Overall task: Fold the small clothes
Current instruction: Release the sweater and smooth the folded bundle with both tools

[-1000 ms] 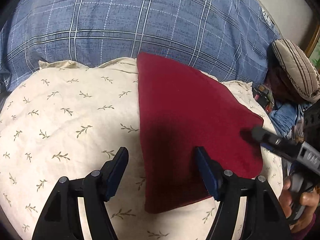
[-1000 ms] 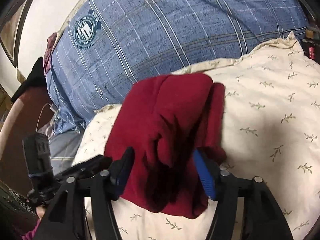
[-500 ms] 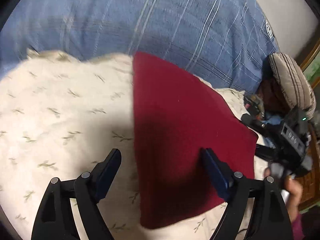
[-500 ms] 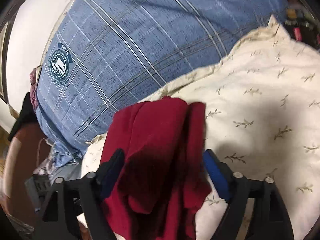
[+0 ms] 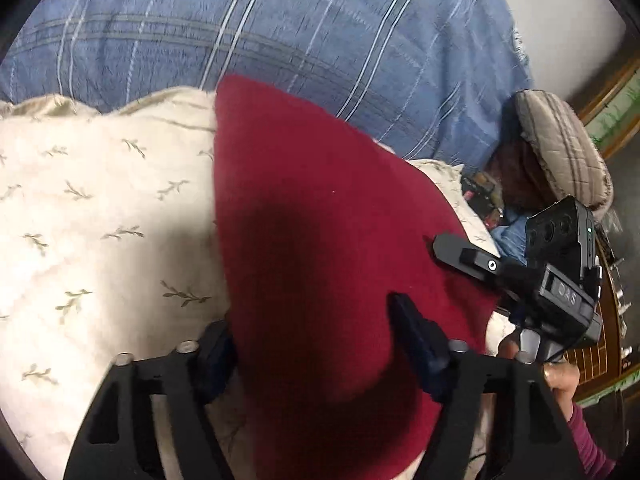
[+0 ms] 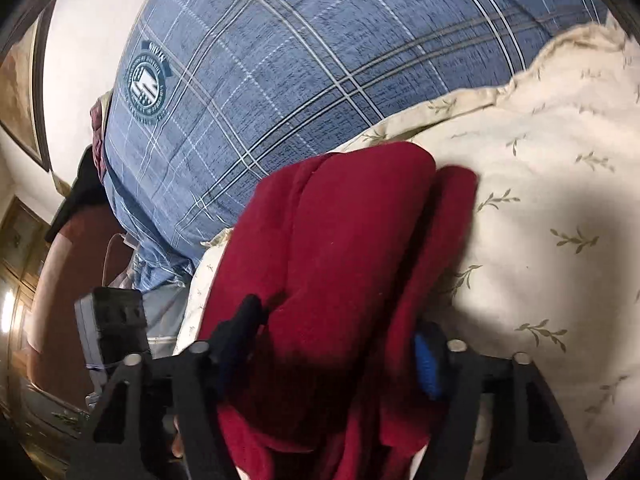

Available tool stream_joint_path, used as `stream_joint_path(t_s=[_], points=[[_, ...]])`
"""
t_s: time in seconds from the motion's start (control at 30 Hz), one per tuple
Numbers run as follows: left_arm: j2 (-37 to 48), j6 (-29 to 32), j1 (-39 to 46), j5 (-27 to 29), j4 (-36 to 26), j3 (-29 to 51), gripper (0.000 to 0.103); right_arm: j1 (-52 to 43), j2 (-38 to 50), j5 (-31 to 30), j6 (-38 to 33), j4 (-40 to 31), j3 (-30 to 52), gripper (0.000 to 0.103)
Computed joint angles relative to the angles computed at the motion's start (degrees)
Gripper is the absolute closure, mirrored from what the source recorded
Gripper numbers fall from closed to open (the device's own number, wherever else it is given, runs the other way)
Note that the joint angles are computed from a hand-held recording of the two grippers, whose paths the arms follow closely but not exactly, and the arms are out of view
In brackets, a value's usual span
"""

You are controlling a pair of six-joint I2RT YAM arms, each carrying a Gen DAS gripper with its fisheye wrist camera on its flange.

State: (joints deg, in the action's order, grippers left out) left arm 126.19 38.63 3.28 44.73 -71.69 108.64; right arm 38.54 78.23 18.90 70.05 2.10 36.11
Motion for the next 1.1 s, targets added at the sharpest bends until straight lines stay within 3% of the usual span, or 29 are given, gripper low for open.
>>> stream_joint_path(t_s=[0.13, 0.3, 0.37, 0.43, 0.57, 0.6, 0.7, 0.77, 0.8, 0.83, 0.9, 1.0, 1.1], points=[[0.63, 8.46, 4.75, 2.26, -14.57, 6.33, 0.049, 4.56, -2.57, 1.13, 1.81, -0.43, 1.51, 0.051], [-8.78, 17.54, 12.53, -2.21, -17.67, -1.44, 0.049, 13.36, 3.65, 3.05, 4.61, -5.59, 9.81, 0.051], [-11.34, 18.86, 15.53, -5.20, -16.06, -6.37, 0.048, 16.03, 9.01, 2.91, 5.64, -11.18, 14.99, 0.048], [-15.30, 18.71, 17.39, -8.87, -9.73, -13.69, 0.048, 18.23, 13.17, 4.51, 7.58, -21.85, 21.33, 0.047], [-21.15, 21.37, 21.26, -8.44, -4.38, -20.37, 0.044, 24.40, 15.19, 12.79, 13.25, -40.80, 32.04, 0.046], [-22.75, 21.62, 21.80, -8.37, -3.36, -21.63, 0.043, 26.62, 15.67, 16.27, 11.84, -44.06, 35.47, 0.046], [-28.60, 20.33, 22.81, -7.12, 2.79, -26.61, 0.039, 29.13, 22.13, 18.82, 5.62, -53.21, 47.83, 0.050], [-32.07, 19.81, 23.93, -6.29, 6.38, -30.06, 0.038, 29.85, 27.02, 20.29, 2.74, -55.76, 53.66, 0.057], [-34.30, 18.77, 24.48, -6.05, 9.36, -32.54, 0.038, 29.65, 29.42, 19.55, 2.26, -57.44, 55.86, 0.068], [-36.58, 18.77, 25.41, -5.83, 10.72, -35.15, 0.038, 29.16, 32.20, 18.41, 3.08, -60.19, 58.23, 0.072], [-40.46, 15.56, 24.80, -6.03, 15.07, -39.49, 0.038, 28.67, 35.86, 16.39, 7.17, -64.32, 59.01, 0.073], [-44.96, 15.85, 26.48, -5.67, 17.35, -43.89, 0.038, 27.79, 33.44, 14.97, 10.47, -55.52, 50.18, 0.072], [-48.93, 16.60, 28.94, -4.00, 19.16, -47.21, 0.038, 29.48, 32.76, 18.14, 12.96, -57.36, 51.38, 0.070]])
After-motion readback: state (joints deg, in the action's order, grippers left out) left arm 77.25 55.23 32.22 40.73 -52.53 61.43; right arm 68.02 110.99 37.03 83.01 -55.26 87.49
